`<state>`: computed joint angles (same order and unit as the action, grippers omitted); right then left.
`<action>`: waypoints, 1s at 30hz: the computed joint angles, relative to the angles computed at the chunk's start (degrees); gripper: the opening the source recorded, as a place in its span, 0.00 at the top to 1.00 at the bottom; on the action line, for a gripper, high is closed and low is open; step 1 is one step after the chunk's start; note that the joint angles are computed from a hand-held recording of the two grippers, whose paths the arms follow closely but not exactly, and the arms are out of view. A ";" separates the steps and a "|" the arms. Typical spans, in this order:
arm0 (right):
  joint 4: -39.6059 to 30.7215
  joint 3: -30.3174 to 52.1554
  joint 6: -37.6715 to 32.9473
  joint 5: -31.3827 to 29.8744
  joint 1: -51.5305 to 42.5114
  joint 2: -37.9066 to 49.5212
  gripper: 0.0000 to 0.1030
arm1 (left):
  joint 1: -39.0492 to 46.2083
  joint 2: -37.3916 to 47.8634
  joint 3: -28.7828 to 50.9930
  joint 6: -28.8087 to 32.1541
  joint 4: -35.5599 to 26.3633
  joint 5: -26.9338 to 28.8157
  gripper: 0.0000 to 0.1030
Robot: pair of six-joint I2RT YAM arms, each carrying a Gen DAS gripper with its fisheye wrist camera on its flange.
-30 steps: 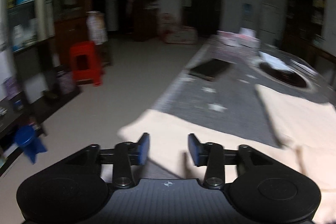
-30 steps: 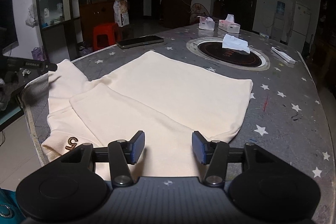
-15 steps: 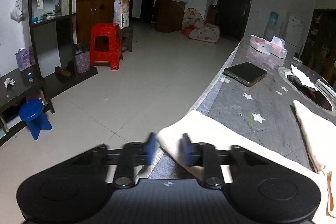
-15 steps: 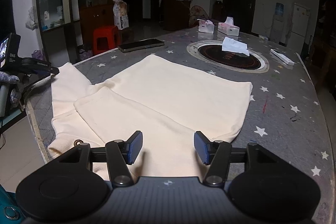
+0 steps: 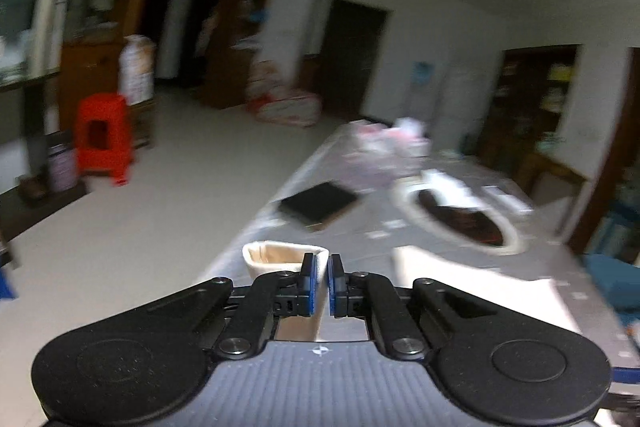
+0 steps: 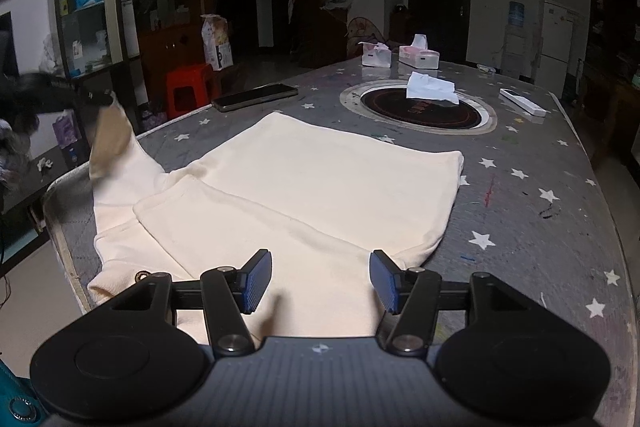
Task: Fold clothes
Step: 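Lift that side and sleeve with the left gripper, fold over the body, release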
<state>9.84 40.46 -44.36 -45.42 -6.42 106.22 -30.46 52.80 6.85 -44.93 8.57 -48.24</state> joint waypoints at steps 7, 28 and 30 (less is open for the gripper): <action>-0.34 0.80 0.33 -2.01 -3.22 1.15 0.46 | -6.59 12.80 6.95 7.32 14.25 6.92 0.94; 1.25 2.72 3.30 -2.39 -7.45 3.85 0.46 | -12.68 48.97 22.88 11.17 30.05 28.77 0.88; 1.39 2.73 3.64 -2.28 -7.04 3.82 0.46 | -13.25 48.61 22.17 11.07 30.16 29.41 0.83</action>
